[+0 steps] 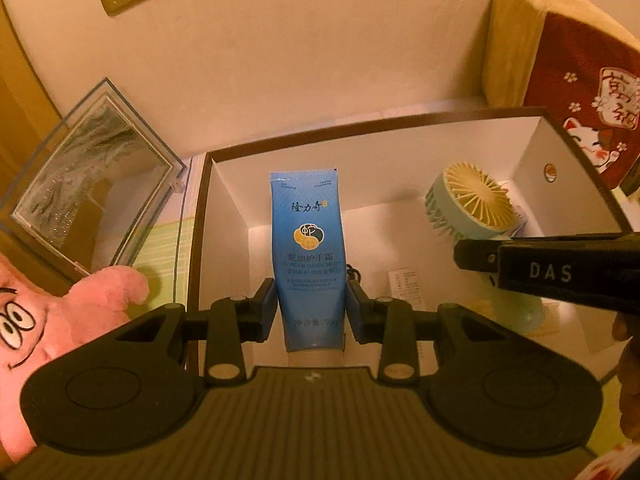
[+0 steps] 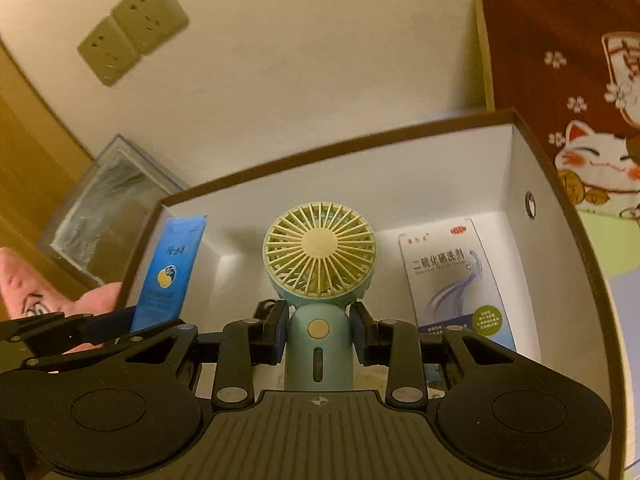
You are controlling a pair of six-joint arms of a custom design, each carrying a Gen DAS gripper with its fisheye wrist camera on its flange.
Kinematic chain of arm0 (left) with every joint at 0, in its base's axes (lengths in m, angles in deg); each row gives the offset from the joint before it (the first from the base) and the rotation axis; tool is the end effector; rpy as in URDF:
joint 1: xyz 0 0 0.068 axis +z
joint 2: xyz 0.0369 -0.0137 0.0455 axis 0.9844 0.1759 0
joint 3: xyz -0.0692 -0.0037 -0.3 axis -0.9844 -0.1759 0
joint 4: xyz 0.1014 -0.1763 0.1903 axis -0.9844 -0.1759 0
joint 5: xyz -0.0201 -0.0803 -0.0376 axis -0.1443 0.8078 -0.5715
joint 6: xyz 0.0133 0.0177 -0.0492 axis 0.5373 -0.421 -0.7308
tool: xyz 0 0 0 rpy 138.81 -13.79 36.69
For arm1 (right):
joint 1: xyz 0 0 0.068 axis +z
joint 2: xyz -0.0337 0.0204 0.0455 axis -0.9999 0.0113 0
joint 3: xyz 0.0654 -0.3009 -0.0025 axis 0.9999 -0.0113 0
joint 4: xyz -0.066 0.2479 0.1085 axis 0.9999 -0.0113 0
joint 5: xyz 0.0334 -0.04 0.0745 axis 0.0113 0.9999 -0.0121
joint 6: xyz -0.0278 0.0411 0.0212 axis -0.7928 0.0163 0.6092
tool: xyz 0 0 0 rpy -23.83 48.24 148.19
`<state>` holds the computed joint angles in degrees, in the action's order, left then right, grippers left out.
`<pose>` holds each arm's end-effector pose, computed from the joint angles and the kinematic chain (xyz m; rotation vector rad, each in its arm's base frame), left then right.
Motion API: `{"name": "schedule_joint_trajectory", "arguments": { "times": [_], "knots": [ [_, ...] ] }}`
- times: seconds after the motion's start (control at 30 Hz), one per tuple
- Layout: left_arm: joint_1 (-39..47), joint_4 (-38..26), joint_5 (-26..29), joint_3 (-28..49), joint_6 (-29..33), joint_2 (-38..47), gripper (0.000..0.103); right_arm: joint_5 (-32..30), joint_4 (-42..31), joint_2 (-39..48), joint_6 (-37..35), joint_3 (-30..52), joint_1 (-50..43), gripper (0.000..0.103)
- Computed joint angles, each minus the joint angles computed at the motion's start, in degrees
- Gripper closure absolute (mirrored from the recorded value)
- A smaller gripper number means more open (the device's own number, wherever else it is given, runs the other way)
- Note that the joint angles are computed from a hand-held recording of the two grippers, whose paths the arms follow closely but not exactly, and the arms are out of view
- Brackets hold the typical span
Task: Organize rigid objects
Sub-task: 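Carry the tube and fan into the brown box and open both tools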
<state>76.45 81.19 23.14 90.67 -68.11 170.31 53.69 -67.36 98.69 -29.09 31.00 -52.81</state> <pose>0.2642 -0.0133 0.1684 0.2470 2.4955 0.1269 0.2684 0.1981 0.1446 0.0891 2.4554 0.5996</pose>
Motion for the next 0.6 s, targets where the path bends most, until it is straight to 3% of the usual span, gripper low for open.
{"name": "schedule_joint_trajectory", "arguments": {
  "times": [0.3,0.6],
  "knots": [
    [0.8,3.2,0.4,1.5,1.2,5.3,0.068,-0.3,0.5,3.0,2.6,1.4,-0.5,0.070],
    [1.6,2.2,2.0,1.2,0.4,3.1,0.067,-1.4,3.7,4.0,6.3,0.9,-1.4,0.069]
  ]
}}
